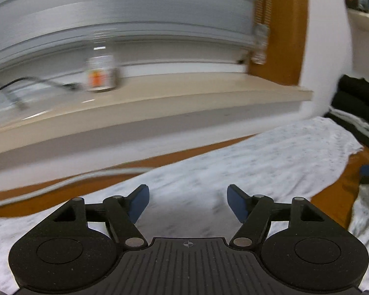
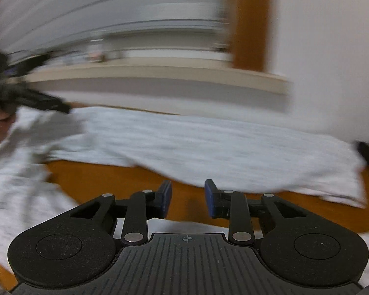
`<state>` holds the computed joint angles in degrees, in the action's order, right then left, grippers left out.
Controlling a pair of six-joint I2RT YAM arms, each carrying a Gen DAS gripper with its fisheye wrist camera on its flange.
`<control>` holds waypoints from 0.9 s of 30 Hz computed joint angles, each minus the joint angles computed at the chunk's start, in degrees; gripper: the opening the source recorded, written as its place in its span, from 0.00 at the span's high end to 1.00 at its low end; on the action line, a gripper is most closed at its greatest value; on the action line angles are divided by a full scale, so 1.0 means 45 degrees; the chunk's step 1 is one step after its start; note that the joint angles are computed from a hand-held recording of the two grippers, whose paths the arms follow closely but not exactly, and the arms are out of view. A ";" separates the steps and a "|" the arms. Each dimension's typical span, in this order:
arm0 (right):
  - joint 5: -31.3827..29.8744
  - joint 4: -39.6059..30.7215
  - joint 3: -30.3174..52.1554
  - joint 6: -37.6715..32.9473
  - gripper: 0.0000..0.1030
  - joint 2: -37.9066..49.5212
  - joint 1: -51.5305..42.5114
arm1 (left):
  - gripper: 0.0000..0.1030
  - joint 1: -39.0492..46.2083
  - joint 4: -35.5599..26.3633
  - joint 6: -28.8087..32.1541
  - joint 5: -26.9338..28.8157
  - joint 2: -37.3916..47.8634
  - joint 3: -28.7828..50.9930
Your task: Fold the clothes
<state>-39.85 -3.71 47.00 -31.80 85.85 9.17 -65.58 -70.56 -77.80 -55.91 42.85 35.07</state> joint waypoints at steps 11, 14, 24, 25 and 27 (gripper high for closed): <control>0.1052 -0.1098 0.4609 0.0821 0.64 0.3777 -0.2941 | 0.25 0.1872 0.6321 0.5128 0.0847 0.1295 -0.0804; 0.1871 -0.1536 0.5956 0.0692 0.58 0.4792 -0.2621 | 0.25 0.1790 0.7541 0.6232 0.0804 0.1209 -0.1214; 0.2201 -0.4819 1.0597 0.1224 0.64 0.7962 -0.2068 | 0.25 0.2422 0.8546 0.6141 0.1676 -0.0836 -0.2798; 0.2244 -0.4832 1.0699 0.1362 0.85 0.7948 -0.2090 | 0.25 0.2397 0.8544 0.6172 0.1677 -0.0791 -0.2784; 0.2514 -0.4324 1.0672 0.1755 0.92 0.7673 -0.2112 | 0.25 0.2229 0.8583 0.6238 0.1542 -0.0677 -0.2765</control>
<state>-28.54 -23.16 95.03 -23.90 120.38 -0.33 -55.55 -31.93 -49.73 -48.97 39.80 22.63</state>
